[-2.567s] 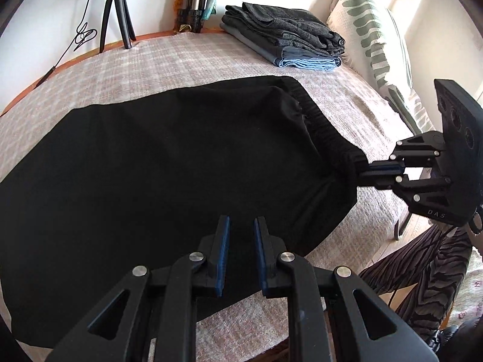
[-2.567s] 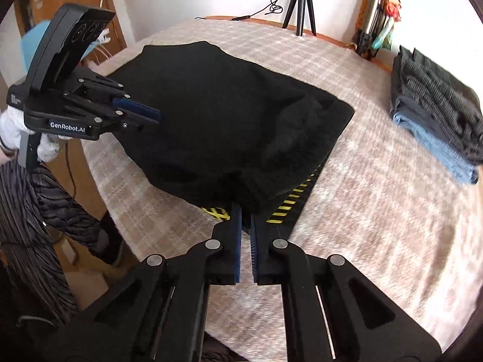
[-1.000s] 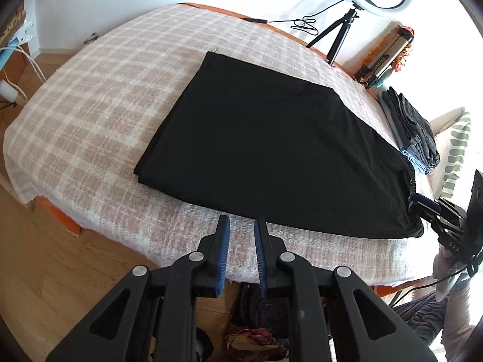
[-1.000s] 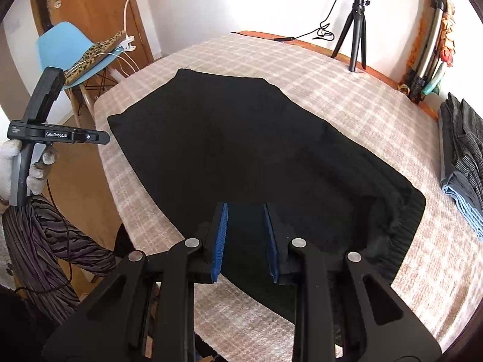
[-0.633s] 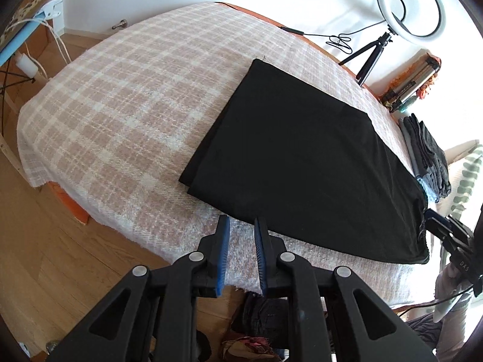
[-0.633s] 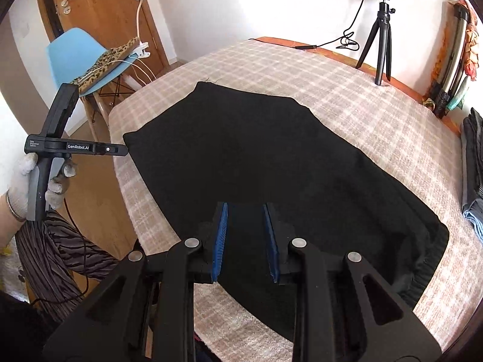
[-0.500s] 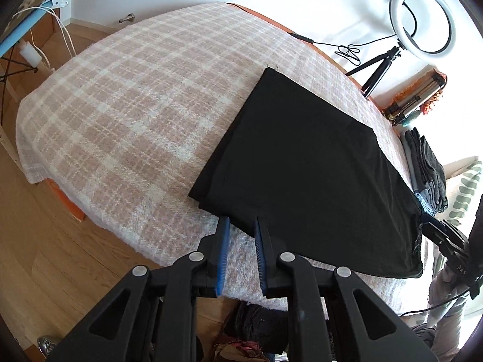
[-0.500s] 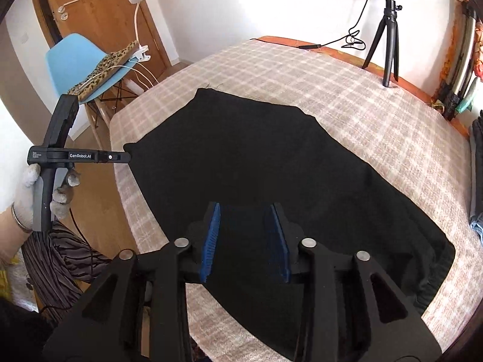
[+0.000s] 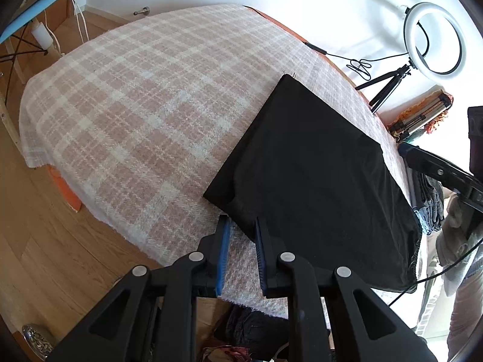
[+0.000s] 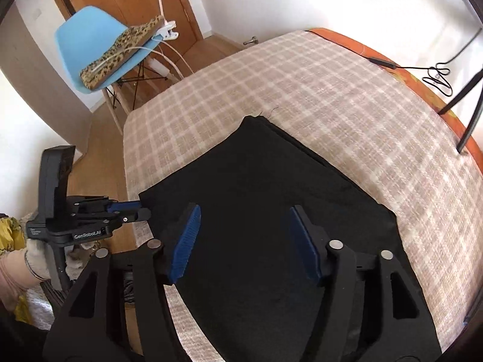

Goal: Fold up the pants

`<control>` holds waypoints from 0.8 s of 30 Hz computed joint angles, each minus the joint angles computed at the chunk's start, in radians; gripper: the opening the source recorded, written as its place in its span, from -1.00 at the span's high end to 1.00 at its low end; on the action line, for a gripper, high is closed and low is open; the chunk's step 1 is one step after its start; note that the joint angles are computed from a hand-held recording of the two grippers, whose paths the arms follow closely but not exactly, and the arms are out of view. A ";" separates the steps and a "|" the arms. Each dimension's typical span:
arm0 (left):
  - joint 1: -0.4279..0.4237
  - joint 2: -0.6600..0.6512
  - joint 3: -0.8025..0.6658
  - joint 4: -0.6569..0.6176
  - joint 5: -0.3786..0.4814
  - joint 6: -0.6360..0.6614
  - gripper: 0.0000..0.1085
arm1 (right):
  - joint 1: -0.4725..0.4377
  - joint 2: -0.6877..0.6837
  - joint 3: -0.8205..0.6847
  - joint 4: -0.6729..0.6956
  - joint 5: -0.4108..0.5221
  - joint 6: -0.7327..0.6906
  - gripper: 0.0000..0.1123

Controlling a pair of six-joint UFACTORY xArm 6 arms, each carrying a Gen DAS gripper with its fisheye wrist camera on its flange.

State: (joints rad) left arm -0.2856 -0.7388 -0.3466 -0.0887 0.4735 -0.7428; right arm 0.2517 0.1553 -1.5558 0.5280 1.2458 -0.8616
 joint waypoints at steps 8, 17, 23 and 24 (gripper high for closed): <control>0.017 0.034 -0.008 -0.022 -0.046 0.013 0.30 | 0.060 0.013 0.057 -0.017 -0.023 -0.009 -0.02; 0.034 0.077 -0.029 0.082 -0.060 -0.079 0.30 | 0.030 0.165 -0.170 0.008 0.069 0.076 -0.02; 0.014 0.101 -0.044 0.242 -0.066 -0.210 0.13 | 0.061 0.353 -0.444 -0.039 0.203 0.288 -0.02; 0.010 0.109 -0.049 0.268 -0.070 -0.222 0.13 | 0.070 0.384 -0.490 -0.051 0.228 0.322 -0.02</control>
